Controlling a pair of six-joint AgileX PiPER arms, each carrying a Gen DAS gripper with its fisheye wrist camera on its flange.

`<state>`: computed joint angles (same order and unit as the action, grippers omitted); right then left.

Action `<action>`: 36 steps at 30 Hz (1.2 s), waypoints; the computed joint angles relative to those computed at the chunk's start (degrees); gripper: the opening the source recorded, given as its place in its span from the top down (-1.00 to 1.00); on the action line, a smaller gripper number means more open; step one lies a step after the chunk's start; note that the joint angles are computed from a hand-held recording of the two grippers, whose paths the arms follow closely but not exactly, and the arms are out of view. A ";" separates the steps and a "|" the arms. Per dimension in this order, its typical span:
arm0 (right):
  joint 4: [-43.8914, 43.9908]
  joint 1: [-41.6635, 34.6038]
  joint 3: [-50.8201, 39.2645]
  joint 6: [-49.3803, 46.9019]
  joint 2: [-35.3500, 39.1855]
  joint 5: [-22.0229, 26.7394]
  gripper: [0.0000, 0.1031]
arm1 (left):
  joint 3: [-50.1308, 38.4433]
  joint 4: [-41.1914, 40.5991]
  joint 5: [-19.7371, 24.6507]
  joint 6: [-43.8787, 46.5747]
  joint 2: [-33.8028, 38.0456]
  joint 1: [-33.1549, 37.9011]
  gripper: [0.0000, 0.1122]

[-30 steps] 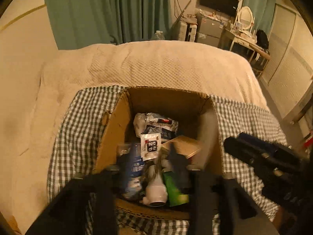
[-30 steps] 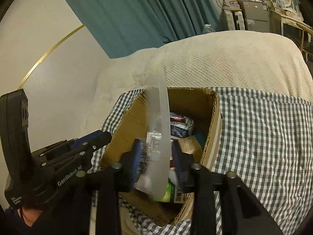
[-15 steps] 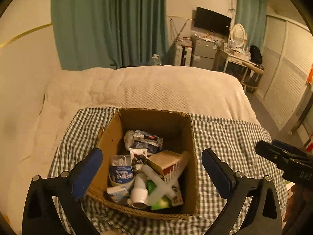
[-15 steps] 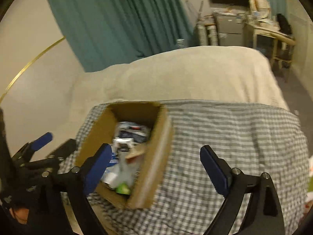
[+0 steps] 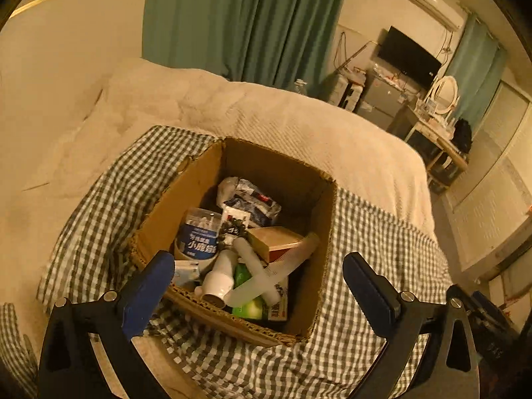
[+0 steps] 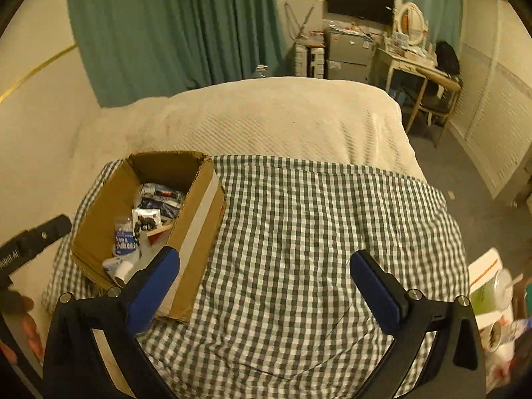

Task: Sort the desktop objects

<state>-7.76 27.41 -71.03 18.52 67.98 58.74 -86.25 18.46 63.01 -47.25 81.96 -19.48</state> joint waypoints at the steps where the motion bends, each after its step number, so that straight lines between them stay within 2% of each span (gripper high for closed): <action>1: 1.43 -1.10 0.08 -0.45 -0.17 0.09 -0.99 | -0.09 0.78 0.67 -0.34 0.20 -0.67 -0.84; 5: 2.17 -1.53 0.49 -0.32 -0.47 0.03 -0.99 | -0.34 3.40 2.05 0.58 1.03 -3.29 -0.84; 8: 0.42 0.24 0.20 0.56 -0.17 -0.25 -0.99 | -0.86 2.64 2.41 2.50 1.94 -3.79 -0.84; 10: 0.79 0.08 0.52 0.18 -0.25 -0.52 -0.99 | -1.97 2.01 4.20 2.65 3.14 -3.69 -0.84; 14: 2.31 -1.26 0.55 -0.07 0.43 -0.88 -0.99 | -0.43 0.41 2.80 1.88 2.82 -2.43 -0.84; 19: 1.21 -0.65 0.46 0.82 1.48 -0.63 -0.99 | -1.35 3.25 3.95 2.85 3.56 -4.05 -0.84; 27: 0.10 0.86 0.80 1.62 2.03 -0.46 -0.99 | -1.70 3.50 3.88 2.39 3.19 -4.40 -0.84; 36: 0.79 -0.27 0.70 1.12 2.20 0.47 -0.99 | -2.49 8.89 4.99 2.77 3.72 -6.66 -0.84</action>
<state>-6.97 27.14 -70.33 19.65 70.18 59.21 -88.73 27.35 67.99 -44.48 85.68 -26.14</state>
